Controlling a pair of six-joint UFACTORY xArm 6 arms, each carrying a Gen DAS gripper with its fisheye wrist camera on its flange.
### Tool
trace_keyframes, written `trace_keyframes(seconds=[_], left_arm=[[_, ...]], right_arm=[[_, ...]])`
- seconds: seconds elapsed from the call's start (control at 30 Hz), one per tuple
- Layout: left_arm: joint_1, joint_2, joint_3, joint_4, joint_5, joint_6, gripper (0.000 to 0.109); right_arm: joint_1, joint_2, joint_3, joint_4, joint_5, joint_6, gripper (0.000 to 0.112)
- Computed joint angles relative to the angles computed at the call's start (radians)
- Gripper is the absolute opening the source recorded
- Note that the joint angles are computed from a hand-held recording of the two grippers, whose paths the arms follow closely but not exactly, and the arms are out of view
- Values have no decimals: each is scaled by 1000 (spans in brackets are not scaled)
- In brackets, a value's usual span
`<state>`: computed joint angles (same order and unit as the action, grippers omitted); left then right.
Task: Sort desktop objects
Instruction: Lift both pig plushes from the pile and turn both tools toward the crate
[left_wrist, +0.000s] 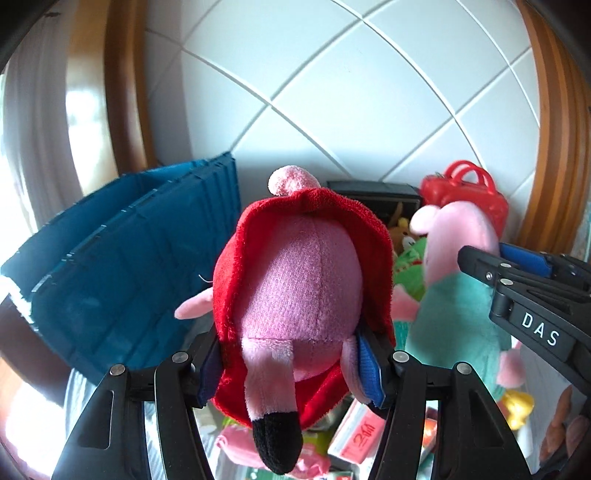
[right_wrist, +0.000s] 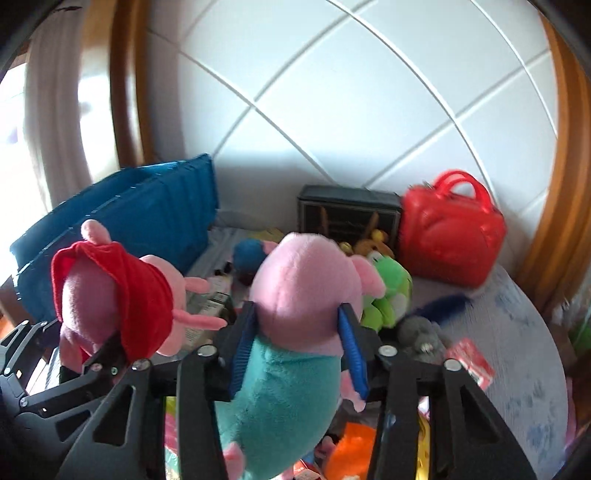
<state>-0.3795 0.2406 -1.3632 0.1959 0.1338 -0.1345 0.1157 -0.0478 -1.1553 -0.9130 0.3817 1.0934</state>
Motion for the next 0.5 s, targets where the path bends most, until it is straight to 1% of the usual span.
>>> trace_keyframes(seconds=[0.03, 0.07, 0.17, 0.23, 0.3, 0.37, 0.4, 0.43, 0.47, 0.5], left_arm=[[6, -8, 4, 59, 1, -60, 60], [11, -12, 6, 111, 6, -116, 60], [21, -13, 8, 191, 32, -210, 60], [24, -11, 20, 191, 61, -227, 60], [23, -3, 29, 181, 89, -229, 60], [20, 8, 36, 170, 113, -224, 60], [19, 16, 42, 159, 121, -212, 60], [16, 25, 45, 143, 126, -196, 60], [12, 35, 46, 118, 134, -174, 60], [8, 45, 47, 80, 141, -143, 60]], right_arm=[[4, 1, -8, 2, -9, -13, 18], [7, 9, -21, 41, -9, -59, 18], [2, 49, -40, 294, -20, -276, 18], [0, 70, -30, 400, 3, -362, 18], [-3, 81, 2, 531, -2, -444, 18], [-12, 76, 42, 548, -19, -413, 18], [-16, 68, 59, 511, -19, -361, 19], [-20, 61, 76, 493, -23, -324, 22], [-25, 57, 94, 515, -38, -325, 33], [-30, 56, 105, 528, -51, -327, 56]])
